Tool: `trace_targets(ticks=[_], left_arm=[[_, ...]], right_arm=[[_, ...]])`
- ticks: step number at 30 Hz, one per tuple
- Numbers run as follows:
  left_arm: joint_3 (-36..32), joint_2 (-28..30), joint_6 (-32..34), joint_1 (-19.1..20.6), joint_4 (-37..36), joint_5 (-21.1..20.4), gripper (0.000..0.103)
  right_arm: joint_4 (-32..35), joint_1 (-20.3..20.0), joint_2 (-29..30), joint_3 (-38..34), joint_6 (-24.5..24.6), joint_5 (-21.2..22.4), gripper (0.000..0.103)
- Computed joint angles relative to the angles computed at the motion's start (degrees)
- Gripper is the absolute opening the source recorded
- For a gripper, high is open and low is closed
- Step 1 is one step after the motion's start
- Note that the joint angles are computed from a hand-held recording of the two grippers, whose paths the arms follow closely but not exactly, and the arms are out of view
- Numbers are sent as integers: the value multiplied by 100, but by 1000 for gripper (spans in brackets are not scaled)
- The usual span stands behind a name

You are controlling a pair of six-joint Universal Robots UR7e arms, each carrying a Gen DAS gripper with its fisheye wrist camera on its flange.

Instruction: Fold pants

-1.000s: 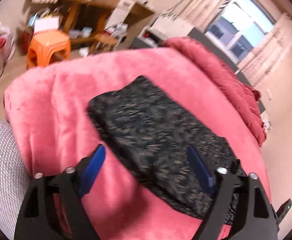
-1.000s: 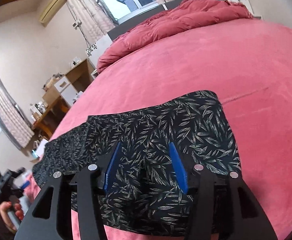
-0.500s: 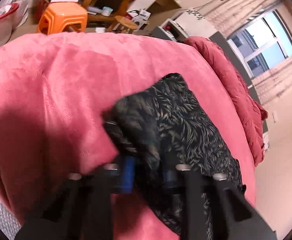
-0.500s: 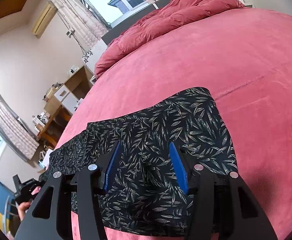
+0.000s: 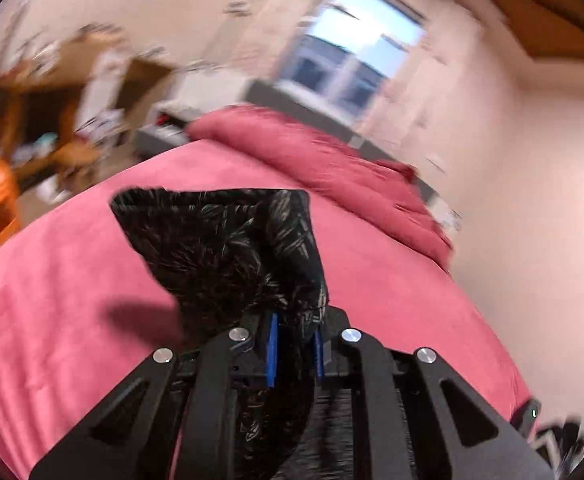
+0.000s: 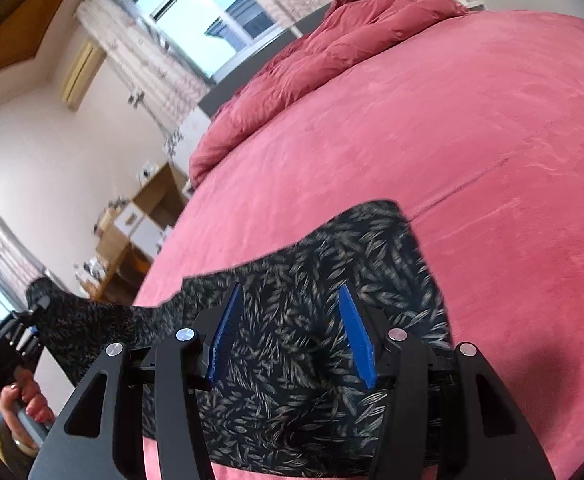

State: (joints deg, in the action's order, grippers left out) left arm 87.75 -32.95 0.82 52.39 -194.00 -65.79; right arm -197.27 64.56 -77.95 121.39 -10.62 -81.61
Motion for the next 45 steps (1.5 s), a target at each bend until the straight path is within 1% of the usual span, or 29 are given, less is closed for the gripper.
trace_targets(ticks=[3,7,10,12,14,15,17,19,20,21,22,23,24,25,27,28,29,31,33,35,36,37,38,39,40,41,42,43,45], left_arm=[[-283,232,434,-272,330,-305,12],[-687,670,793,-576,876,-599,12],[-979,1041,932,-748,1404,-733,12],[-1108,1293,1035,-839,1761,-783,12],[-1134,1469,1152,-905,2063,-781,12],[-1078,1568,1245,-943,2181,-714,12],[-941,1659,1385,-1010,2137,-604,12],[-763,1683,1510,-1072,2250,-473,14],[-729,1646,1537,-1047,2380,-505,19],[-618,1566,1523,-1031,2369,-630,21],[-494,1458,1489,-1015,2329,-800,29],[-361,1326,1462,-983,2311,-983,42],[-162,1133,1421,-946,2210,-1135,48],[17,980,1375,-931,2029,-1161,57],[338,728,1321,-857,1633,-1210,60],[473,600,1279,-818,1490,-1169,62],[642,463,1221,-778,1307,-1104,64],[897,207,1128,-655,936,-762,65],[1097,22,1055,-487,689,-452,67],[1011,10,899,-333,769,-129,67],[948,15,762,-228,905,20,67],[877,39,662,-115,1050,49,67],[807,34,473,-6,1405,46,67],[661,64,414,91,1710,-11,67],[651,88,358,128,1792,-46,68],[620,144,310,129,1763,-20,68],[676,133,237,93,1679,29,67],[712,106,180,50,1676,59,66],[673,133,157,-59,1732,159,66]], right_arm=[[-153,-160,-82,56,334,254,49],[-552,-499,-199,162,958,783,49],[-918,-746,-253,243,1455,1140,49],[-1088,-873,-283,279,1707,1267,49],[-1202,-947,-284,319,1837,1354,49],[-1213,-963,-288,327,1868,1388,49],[-1094,-976,-292,304,1858,1494,49],[-759,-969,-310,244,1720,1624,49],[-519,-958,-324,192,1623,1684,49],[-149,-916,-335,131,1450,1725,49],[152,-881,-341,78,1305,1736,49],[433,-846,-351,27,1174,1707,50],[678,-806,-351,-30,1081,1643,59],[992,-747,-348,-92,988,1508,62],[1407,-668,-336,-176,892,1314,62],[1668,-603,-319,-243,819,1112,62],[1753,-523,-306,-281,779,844,62],[1738,-428,-284,-292,724,595,62],[1899,-300,-237,-408,602,270,62],[2088,-214,-187,-522,470,51,62],[2120,-149,-156,-571,403,-52,56],[2178,-90,-126,-607,272,-140,43],[2256,-35,-84,-645,174,-277,40],[2186,93,-29,-651,57,-598,29],[2171,146,-13,-662,-35,-678,13],[2146,185,-39,-637,-122,-636,12],[1986,269,-77,-574,-158,-734,11],[1692,405,-138,-476,-256,-930,11],[1331,565,-234,-369,-430,-1074,11]])
